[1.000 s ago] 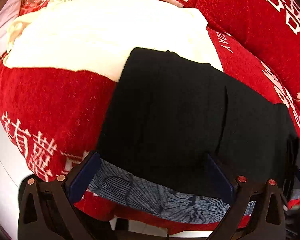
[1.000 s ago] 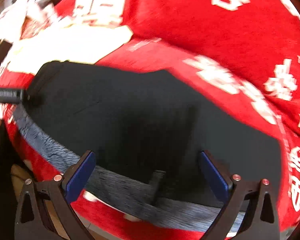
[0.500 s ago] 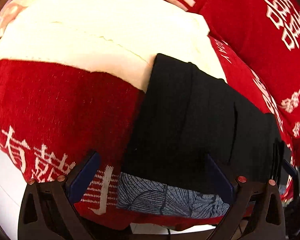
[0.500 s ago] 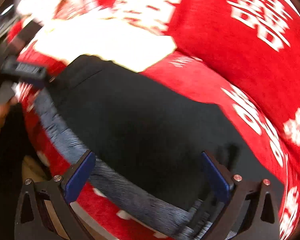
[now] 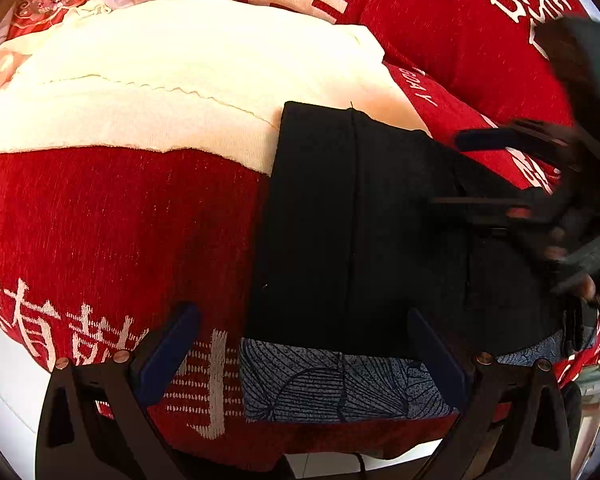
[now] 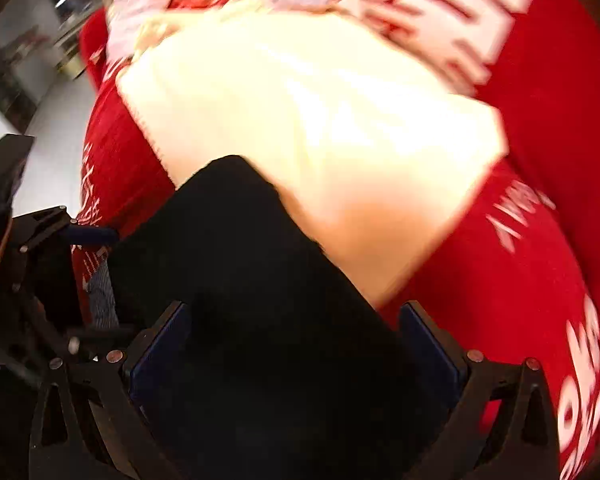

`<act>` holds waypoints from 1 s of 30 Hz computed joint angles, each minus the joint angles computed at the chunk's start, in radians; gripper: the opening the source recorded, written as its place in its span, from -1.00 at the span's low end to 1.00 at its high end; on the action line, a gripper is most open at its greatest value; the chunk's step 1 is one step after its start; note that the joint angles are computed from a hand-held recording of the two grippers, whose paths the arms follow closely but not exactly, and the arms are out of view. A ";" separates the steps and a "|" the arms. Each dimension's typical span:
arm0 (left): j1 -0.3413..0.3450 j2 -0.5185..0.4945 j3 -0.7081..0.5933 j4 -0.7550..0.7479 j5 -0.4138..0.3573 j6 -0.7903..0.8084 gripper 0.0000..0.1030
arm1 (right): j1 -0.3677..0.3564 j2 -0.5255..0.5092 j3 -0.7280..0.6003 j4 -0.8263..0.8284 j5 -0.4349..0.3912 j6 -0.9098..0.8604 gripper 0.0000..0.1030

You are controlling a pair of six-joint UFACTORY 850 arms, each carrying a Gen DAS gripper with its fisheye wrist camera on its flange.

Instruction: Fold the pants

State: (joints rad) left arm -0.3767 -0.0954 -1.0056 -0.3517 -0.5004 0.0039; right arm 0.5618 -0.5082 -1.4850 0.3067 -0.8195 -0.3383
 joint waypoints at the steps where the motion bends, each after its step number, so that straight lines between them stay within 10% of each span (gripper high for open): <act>1: -0.001 0.005 0.003 0.006 0.000 -0.003 1.00 | -0.001 -0.024 -0.019 0.032 -0.030 -0.029 1.00; 4: -0.017 -0.019 -0.015 0.030 0.013 -0.030 1.00 | 0.009 -0.072 -0.067 0.067 -0.067 -0.082 0.85; 9: 0.027 -0.006 -0.003 -0.185 -0.002 0.132 1.00 | 0.035 0.012 -0.015 -0.049 0.007 -0.062 -0.42; 11: 0.060 0.003 0.010 -0.327 -0.020 0.245 1.00 | 0.036 0.072 0.028 -0.033 0.053 -0.080 -0.54; 20: 0.139 0.036 0.025 -0.760 -0.166 0.850 1.00 | 0.065 0.275 0.169 0.017 0.194 -0.158 -0.58; 26: 0.052 -0.101 -0.113 -0.591 -0.277 0.774 0.99 | 0.076 0.249 0.155 -0.034 0.182 -0.102 -0.57; 28: 0.011 -0.122 -0.140 -0.431 -0.253 0.648 0.28 | 0.058 0.211 0.127 -0.066 0.143 -0.007 -0.38; 30: 0.013 -0.134 -0.149 -0.381 -0.269 0.576 0.04 | 0.022 0.204 0.125 -0.104 0.126 0.134 -0.14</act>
